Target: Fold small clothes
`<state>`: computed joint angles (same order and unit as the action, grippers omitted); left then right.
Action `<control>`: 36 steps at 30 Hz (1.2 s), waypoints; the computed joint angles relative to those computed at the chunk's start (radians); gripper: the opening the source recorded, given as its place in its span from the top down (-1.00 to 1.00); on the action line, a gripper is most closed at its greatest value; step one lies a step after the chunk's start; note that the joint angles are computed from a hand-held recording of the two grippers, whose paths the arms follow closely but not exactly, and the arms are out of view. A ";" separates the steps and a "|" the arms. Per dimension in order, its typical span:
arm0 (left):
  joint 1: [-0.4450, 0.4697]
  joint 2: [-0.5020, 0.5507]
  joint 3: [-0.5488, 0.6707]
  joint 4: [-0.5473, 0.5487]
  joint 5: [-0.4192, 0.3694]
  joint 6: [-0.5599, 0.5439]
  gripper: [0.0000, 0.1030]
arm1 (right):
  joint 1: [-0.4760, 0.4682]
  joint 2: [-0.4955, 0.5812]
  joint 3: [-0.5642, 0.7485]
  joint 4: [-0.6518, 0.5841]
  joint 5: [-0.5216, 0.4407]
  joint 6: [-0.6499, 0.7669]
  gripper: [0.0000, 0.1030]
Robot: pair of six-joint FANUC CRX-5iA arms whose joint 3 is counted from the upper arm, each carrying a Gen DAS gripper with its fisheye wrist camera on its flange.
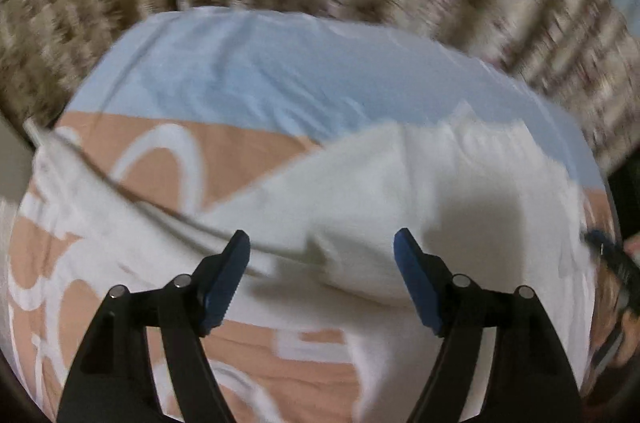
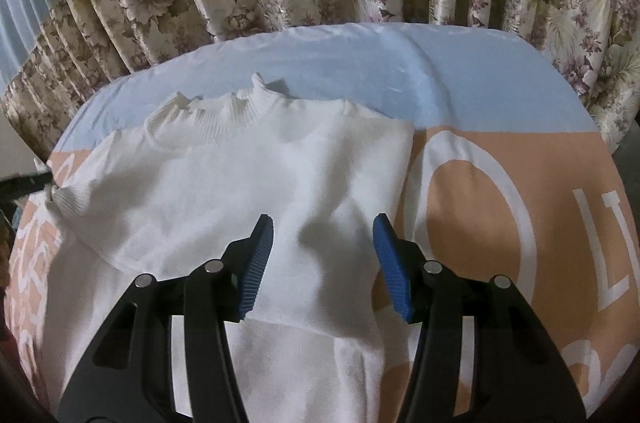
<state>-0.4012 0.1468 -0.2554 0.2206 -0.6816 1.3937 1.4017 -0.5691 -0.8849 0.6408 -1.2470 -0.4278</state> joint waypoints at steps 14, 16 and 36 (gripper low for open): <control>-0.010 0.000 -0.017 0.008 0.038 0.005 0.37 | -0.008 0.029 0.011 0.015 0.027 0.011 -0.03; -0.006 0.012 0.018 -0.084 -0.003 0.092 0.22 | -0.012 0.026 0.005 0.013 0.037 0.005 -0.03; -0.163 0.103 0.095 -0.291 0.081 0.172 -0.59 | -0.141 0.227 0.083 0.009 0.207 0.268 0.02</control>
<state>-0.5646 0.2496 -0.1600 -0.0701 -0.6006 1.5660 1.2606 -0.3419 -0.8020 0.6499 -1.0400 -0.1594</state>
